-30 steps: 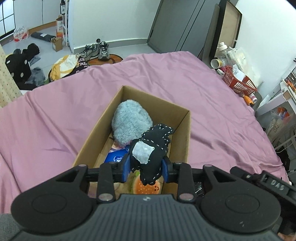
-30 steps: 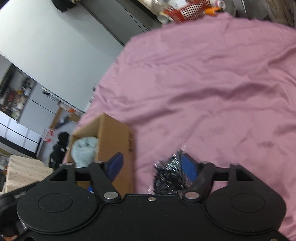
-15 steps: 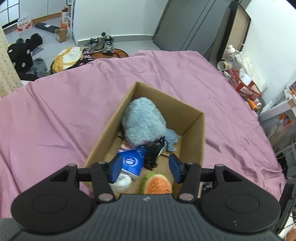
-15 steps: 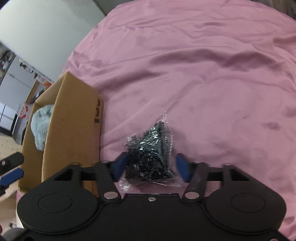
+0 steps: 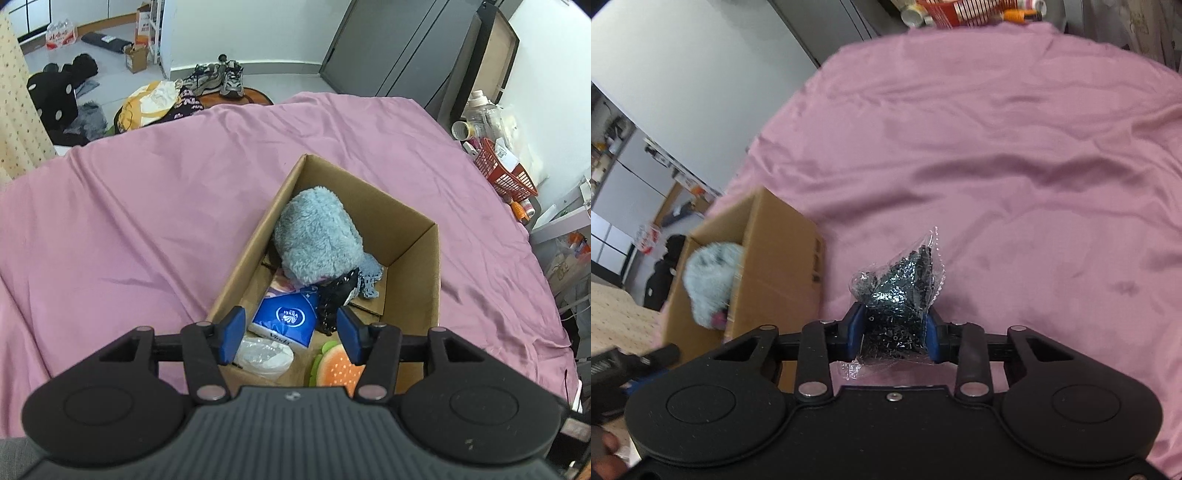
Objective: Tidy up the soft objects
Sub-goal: 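Carry the black bag into the box with the right gripper and release it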
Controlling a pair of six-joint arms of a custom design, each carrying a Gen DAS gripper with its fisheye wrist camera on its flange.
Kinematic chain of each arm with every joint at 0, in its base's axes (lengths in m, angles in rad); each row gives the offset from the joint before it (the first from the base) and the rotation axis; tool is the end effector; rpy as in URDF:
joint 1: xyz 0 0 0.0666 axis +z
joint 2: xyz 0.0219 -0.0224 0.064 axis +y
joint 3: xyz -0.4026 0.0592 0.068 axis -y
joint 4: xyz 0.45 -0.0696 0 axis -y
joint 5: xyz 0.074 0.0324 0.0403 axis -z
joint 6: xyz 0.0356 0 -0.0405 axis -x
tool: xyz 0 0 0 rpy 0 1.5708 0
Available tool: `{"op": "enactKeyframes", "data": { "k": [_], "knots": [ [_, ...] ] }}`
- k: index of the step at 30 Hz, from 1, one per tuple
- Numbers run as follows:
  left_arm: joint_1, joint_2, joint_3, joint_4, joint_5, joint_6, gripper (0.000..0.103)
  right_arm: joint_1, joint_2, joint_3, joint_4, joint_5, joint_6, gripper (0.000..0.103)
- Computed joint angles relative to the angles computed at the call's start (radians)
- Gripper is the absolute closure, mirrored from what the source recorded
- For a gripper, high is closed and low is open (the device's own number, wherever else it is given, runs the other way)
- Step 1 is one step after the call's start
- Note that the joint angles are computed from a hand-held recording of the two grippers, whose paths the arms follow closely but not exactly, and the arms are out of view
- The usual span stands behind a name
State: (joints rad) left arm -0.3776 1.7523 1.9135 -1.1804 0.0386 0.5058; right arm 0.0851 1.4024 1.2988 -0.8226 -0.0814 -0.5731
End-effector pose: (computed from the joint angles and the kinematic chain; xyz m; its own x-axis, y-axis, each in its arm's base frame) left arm 0.6155 -0.2460 0.4931 -0.8802 -0.1717 -0.4425 -0.0448 0.9582 -0.2827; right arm 0.5325 0.0479 0.4047 -0.7415 0.4791 -0.4696 0.3198 0.8678 0.3804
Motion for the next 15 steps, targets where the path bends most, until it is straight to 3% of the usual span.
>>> {"op": "enactKeyframes", "data": {
  "k": [15],
  "knots": [
    [0.012, 0.010, 0.024, -0.041, 0.040, -0.021, 0.050, 0.071, 0.009, 0.182, -0.095, 0.071, 0.051, 0.070]
  ]
}}
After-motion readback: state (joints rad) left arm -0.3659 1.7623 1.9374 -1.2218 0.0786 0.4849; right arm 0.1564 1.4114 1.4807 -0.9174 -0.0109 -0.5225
